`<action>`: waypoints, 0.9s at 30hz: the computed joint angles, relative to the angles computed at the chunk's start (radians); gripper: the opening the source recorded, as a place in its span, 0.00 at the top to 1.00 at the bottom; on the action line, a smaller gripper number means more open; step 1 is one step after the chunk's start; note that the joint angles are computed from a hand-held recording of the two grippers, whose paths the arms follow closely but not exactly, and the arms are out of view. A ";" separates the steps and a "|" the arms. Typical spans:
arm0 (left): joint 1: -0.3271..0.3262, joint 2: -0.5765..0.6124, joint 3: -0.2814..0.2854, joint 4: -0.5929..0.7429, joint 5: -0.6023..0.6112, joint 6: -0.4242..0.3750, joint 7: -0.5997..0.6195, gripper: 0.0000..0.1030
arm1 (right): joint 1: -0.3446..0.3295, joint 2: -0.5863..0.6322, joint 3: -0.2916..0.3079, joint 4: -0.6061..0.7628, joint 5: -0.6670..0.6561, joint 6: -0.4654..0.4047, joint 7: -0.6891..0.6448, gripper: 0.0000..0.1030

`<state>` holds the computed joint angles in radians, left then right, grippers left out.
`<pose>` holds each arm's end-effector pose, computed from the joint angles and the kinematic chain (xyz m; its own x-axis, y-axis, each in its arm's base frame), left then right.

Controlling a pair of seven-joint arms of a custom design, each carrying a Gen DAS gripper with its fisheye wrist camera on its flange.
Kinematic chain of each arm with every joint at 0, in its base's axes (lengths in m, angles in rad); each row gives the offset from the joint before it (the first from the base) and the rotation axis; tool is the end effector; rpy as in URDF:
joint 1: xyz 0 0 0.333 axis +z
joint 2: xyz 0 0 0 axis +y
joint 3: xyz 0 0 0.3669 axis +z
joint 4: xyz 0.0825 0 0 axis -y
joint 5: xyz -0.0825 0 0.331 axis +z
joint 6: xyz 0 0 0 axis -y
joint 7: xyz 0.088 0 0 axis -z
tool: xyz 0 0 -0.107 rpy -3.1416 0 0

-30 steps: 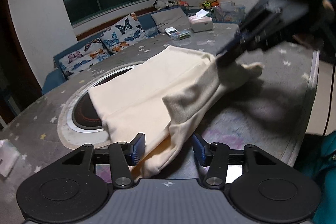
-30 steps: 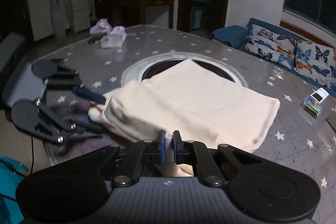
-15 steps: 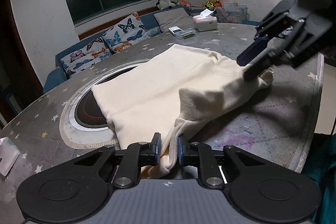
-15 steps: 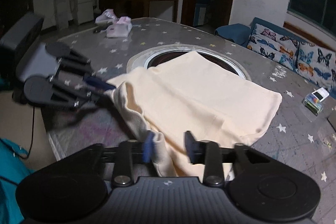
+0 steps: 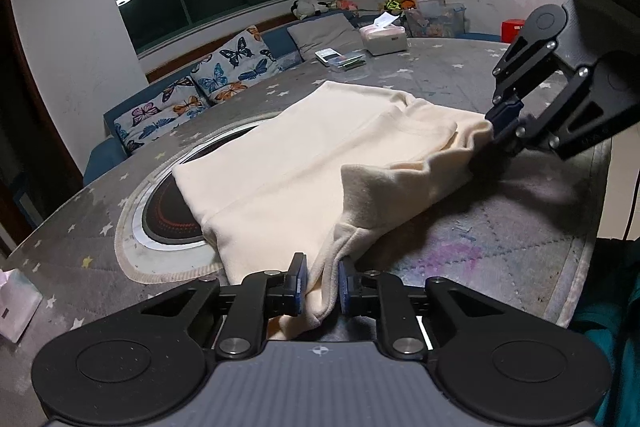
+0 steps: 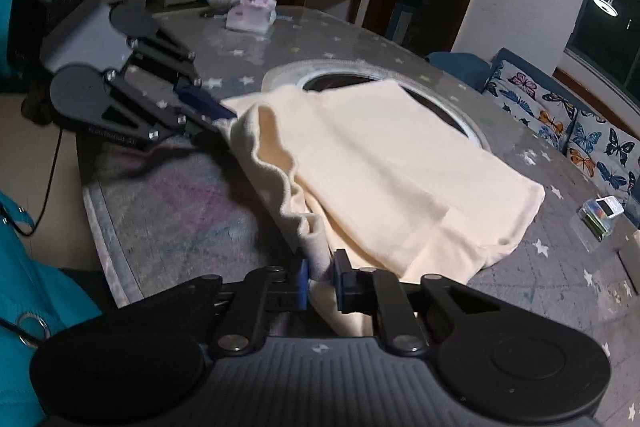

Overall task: Fold clothes
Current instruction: 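Lift the shirt with both grippers and carry it over the round cooktop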

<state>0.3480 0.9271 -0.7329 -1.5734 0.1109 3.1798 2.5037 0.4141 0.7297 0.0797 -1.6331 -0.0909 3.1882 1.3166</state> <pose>0.7396 -0.1080 0.3547 -0.6935 -0.6695 -0.2662 -0.2569 0.5749 -0.7769 0.6514 0.3412 0.3672 0.6410 -0.7422 0.1958 -0.4290 -0.5580 -0.7103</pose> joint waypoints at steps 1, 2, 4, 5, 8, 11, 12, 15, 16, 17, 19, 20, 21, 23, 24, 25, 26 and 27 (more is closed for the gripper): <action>0.008 -0.001 -0.009 -0.006 -0.001 -0.001 -0.001 0.92 | -0.011 -0.003 0.013 -0.003 0.003 0.005 -0.001 0.91; 0.016 -0.002 -0.018 -0.012 -0.002 -0.001 -0.001 0.94 | -0.024 -0.009 0.030 -0.010 0.006 0.010 -0.003 0.91; 0.039 -0.006 -0.042 -0.031 -0.003 -0.004 0.000 0.95 | -0.049 -0.022 0.062 -0.024 0.012 0.020 -0.006 0.91; 0.051 -0.008 -0.055 -0.040 -0.003 -0.005 0.001 0.95 | -0.061 -0.029 0.077 -0.032 0.013 0.023 -0.009 0.91; 0.087 -0.022 -0.088 -0.083 -0.003 -0.005 0.005 0.95 | -0.104 -0.055 0.134 -0.063 0.018 0.024 -0.020 0.92; 0.138 -0.044 -0.134 -0.140 -0.005 -0.009 0.001 0.96 | -0.160 -0.088 0.208 -0.108 0.021 0.017 -0.043 0.92; 0.161 -0.051 -0.154 -0.163 -0.007 -0.011 0.000 0.96 | -0.181 -0.102 0.235 -0.127 0.023 0.016 -0.052 0.92; 0.226 -0.077 -0.213 -0.237 0.002 -0.013 0.008 0.95 | -0.240 -0.144 0.309 -0.182 0.041 0.006 -0.071 0.92; 0.227 -0.079 -0.215 -0.239 0.004 -0.008 0.007 0.95 | -0.251 -0.155 0.322 -0.193 0.050 0.002 -0.074 0.92; 0.222 -0.081 -0.213 -0.236 0.007 -0.001 0.005 0.95 | -0.255 -0.163 0.325 -0.198 0.059 -0.002 -0.074 0.92; 0.213 -0.083 -0.209 -0.230 0.015 0.013 -0.004 0.95 | -0.261 -0.175 0.329 -0.201 0.078 -0.008 -0.073 0.92; 0.209 -0.084 -0.207 -0.227 0.021 0.020 -0.009 0.95 | -0.262 -0.174 0.328 -0.193 0.088 -0.010 -0.071 0.92; 0.204 -0.085 -0.205 -0.224 0.027 0.027 -0.015 0.95 | -0.259 -0.173 0.321 -0.182 0.096 -0.011 -0.069 0.92; 0.157 -0.080 -0.168 -0.167 0.028 0.021 -0.039 0.95 | -0.244 -0.164 0.299 -0.149 0.105 -0.012 -0.066 0.92; 0.131 -0.077 -0.148 -0.135 0.026 0.016 -0.050 0.95 | -0.241 -0.157 0.293 -0.127 0.109 -0.019 -0.066 0.92; 0.114 -0.070 -0.139 -0.103 0.024 0.005 -0.055 0.95 | -0.235 -0.149 0.284 -0.101 0.112 -0.027 -0.066 0.92; 0.099 -0.058 -0.135 -0.066 0.024 -0.007 -0.051 0.95 | -0.228 -0.139 0.272 -0.072 0.117 -0.039 -0.064 0.92; 0.083 -0.044 -0.132 -0.026 0.023 -0.020 -0.042 0.95 | -0.222 -0.127 0.261 -0.041 0.121 -0.052 -0.064 0.92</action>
<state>0.4310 0.8829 -0.8648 -1.5998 0.1340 3.1601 2.4614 0.1925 0.6027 0.3407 -1.6740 0.0303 3.1359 1.2524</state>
